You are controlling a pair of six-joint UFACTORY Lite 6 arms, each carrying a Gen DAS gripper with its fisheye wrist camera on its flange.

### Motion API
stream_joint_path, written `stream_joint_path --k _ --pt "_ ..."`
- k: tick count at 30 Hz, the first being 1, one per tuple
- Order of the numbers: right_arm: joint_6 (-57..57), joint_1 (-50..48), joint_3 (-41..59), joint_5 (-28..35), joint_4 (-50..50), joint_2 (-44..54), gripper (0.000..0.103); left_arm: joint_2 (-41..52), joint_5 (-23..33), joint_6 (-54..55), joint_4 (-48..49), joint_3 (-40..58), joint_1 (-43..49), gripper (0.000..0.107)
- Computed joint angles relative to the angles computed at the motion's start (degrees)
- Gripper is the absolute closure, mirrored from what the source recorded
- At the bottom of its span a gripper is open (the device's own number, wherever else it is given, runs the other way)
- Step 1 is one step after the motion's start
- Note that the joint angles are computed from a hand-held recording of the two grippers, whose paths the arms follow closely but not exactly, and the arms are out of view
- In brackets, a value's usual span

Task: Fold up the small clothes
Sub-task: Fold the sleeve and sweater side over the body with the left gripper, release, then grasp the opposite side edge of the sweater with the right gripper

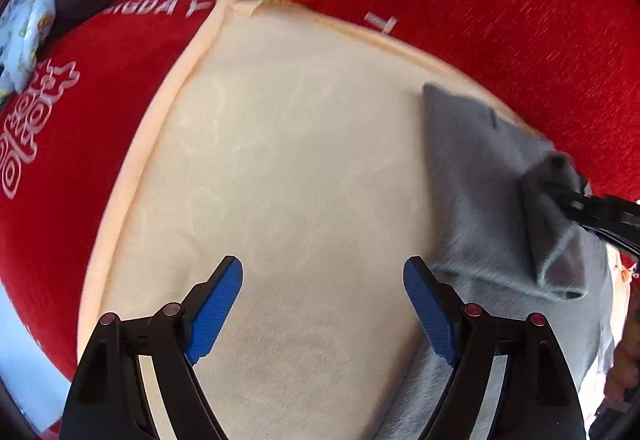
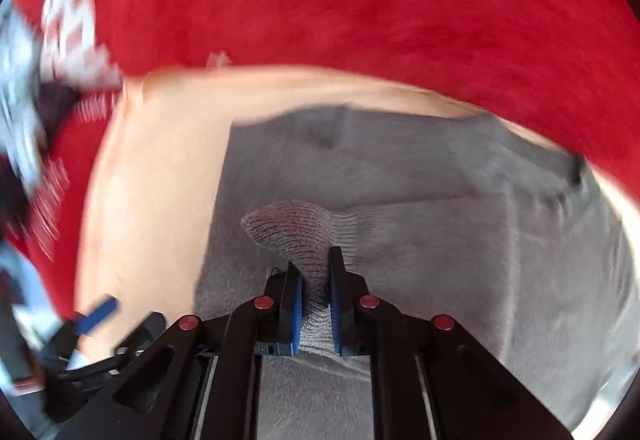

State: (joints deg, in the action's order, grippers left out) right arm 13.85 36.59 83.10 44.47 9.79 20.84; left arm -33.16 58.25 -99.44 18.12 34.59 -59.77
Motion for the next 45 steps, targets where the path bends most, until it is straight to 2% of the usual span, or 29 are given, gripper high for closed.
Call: stream_joint_path --k 2,5,10,11,13,14,15,18,21,23,24,25,26,28,30,31,32,33,34,36,37,38,40,41,42,45 --pt "-2.8 -5.5 -5.0 -0.4 3.0 -6.7 0.091 1.3 -0.6 3.1 0.7 2.1 2.3 0.023" --pt "-9.7 -16.1 -11.6 0.9 7.7 -15.6 0.091 9.7 -4.8 10.0 1.0 8.5 7.3 0.023" --pt "-23.7 -37.7 -17.5 5.5 12.2 -22.4 0.089 26.5 -10.1 18.7 0.6 19.7 12.3 0.023" --pt "-26.5 -42.9 -17.6 7.0 13.4 -21.6 0.085 27.8 -11.7 20.2 0.3 18.9 13.5 0.023" --pt "-26.2 -49.2 -17.3 8.7 11.8 -19.6 0.074 31.7 -11.1 21.1 -0.3 21.5 13.2 0.023" --pt "-26.1 -52.7 -17.8 9.6 12.0 -19.2 0.06 33.1 -10.4 21.2 -0.5 22.8 12.8 0.023" --pt "-27.8 -56.2 -18.8 10.7 14.3 -19.5 0.055 33.8 -10.0 20.9 -0.4 23.7 12.3 0.023" --pt "-33.9 -62.6 -23.0 13.9 21.7 -20.5 0.054 36.0 -8.4 20.0 0.3 26.7 10.7 0.023" --pt "-35.4 -64.0 -26.8 14.7 26.4 -18.5 0.054 39.0 -6.9 20.3 0.2 30.1 9.9 0.023" --pt "-35.4 -64.5 -28.6 13.6 30.3 -17.6 0.054 41.1 -6.4 20.5 -0.3 32.2 9.6 0.023" --pt "-34.9 -64.5 -28.9 12.5 31.6 -17.5 0.061 42.8 -6.1 20.9 -0.6 33.7 9.7 0.023" --pt "-34.0 -63.9 -28.7 11.7 31.1 -17.4 0.072 44.2 -5.7 21.3 -0.7 34.7 9.5 0.023" --pt "-32.9 -62.8 -27.1 11.3 29.6 -16.7 0.091 45.2 -5.5 21.7 -1.0 35.1 9.5 0.023" --pt "-33.7 -62.2 -23.9 12.5 28.1 -16.3 0.092 46.9 -6.2 21.7 -1.0 36.2 9.7 0.023" --pt "-37.2 -65.2 -21.3 17.7 28.3 -16.4 0.091 46.5 -7.0 21.4 -1.3 35.5 10.1 0.023" --pt "-37.9 -66.7 -20.9 20.1 27.9 -16.5 0.088 46.5 -7.2 21.4 -1.4 35.3 10.1 0.023" --pt "-37.9 -68.0 -21.4 22.5 27.2 -17.1 0.069 46.5 -7.4 21.5 -1.5 35.3 10.2 0.023" --pt "-38.1 -69.9 -23.2 24.3 27.6 -18.3 0.043 46.3 -7.8 21.8 -1.5 34.7 10.6 0.023" --pt "-38.8 -71.7 -25.1 25.5 28.9 -19.3 0.035 46.4 -7.9 22.0 -1.5 34.7 10.7 0.023" --pt "-40.5 -74.8 -30.8 27.0 32.7 -20.5 0.034 46.4 -7.9 22.1 -1.4 34.6 11.0 0.023" --pt "-41.1 -75.2 -33.0 25.9 33.3 -20.6 0.034 46.5 -7.9 22.2 -1.3 34.6 11.0 0.023" --pt "-40.8 -74.5 -35.3 23.3 34.8 -20.4 0.035 46.6 -7.1 21.7 -1.4 35.4 10.3 0.023" --pt "-41.9 -73.8 -37.3 19.7 38.6 -20.1 0.055 46.6 -6.9 22.4 -1.3 35.5 10.4 0.023" --pt "-40.4 -71.8 -36.0 17.2 37.7 -19.6 0.089 46.6 -6.7 22.6 -1.2 35.5 10.5 0.023" --pt "-39.6 -70.3 -34.6 15.7 36.6 -19.5 0.096 46.7 -6.6 22.9 -1.2 35.6 10.5 0.023" --pt "-41.9 -67.2 -28.7 13.8 33.5 -20.3 0.096 46.4 -6.6 23.7 -1.4 35.4 10.9 0.023"
